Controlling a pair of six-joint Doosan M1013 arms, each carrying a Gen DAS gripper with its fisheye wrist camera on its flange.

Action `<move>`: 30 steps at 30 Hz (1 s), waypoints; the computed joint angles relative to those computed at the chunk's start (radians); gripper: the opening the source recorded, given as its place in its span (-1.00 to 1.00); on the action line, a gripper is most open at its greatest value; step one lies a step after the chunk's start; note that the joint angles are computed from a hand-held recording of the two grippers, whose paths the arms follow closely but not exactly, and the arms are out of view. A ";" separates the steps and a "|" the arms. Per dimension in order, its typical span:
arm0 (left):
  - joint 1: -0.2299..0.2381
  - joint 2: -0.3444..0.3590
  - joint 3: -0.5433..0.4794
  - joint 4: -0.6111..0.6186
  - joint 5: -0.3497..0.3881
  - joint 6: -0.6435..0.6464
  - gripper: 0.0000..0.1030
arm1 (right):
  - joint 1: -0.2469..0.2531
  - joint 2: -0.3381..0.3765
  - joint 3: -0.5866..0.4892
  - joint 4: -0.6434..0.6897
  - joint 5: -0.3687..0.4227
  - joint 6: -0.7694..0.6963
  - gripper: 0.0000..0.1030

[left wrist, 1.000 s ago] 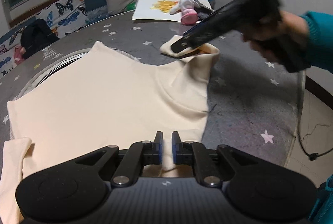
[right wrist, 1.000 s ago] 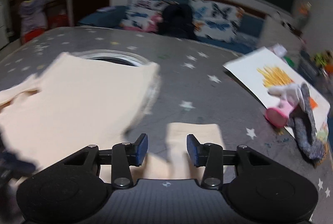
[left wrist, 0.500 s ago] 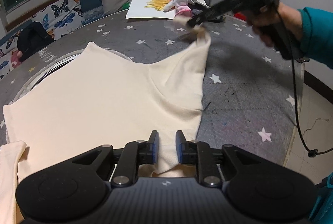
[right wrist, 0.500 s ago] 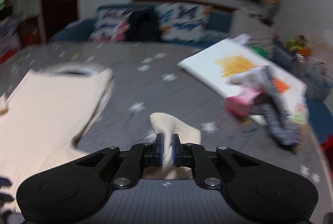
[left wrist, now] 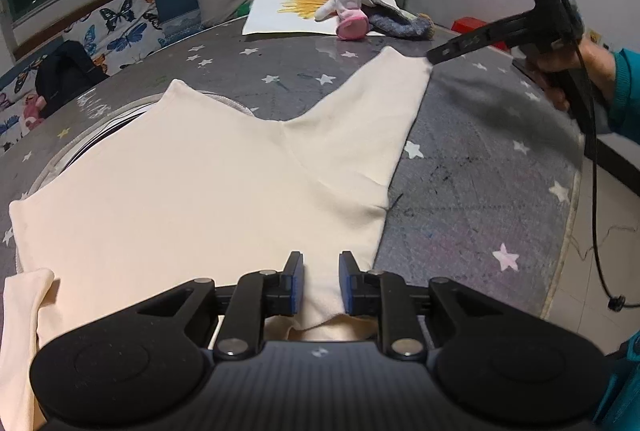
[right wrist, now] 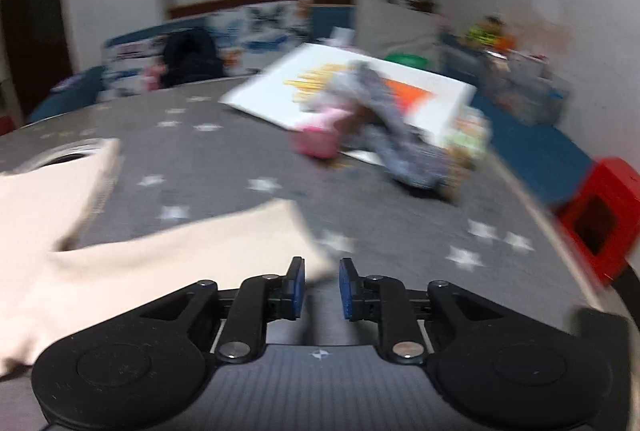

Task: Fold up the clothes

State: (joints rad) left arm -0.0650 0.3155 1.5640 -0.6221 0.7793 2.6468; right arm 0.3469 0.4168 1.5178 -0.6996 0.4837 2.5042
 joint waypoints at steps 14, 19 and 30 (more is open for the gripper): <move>0.093 -0.028 -0.007 0.303 -0.221 -0.452 -0.36 | 0.009 0.054 -0.070 0.147 -0.029 -0.181 -0.20; 0.093 0.035 -0.080 0.387 -0.192 -0.558 -0.36 | 0.021 0.045 -0.056 0.181 -0.053 -0.230 -0.17; 0.074 0.089 -0.117 0.518 -0.205 -0.716 -0.80 | 0.038 0.063 -0.074 0.206 -0.029 -0.286 -0.16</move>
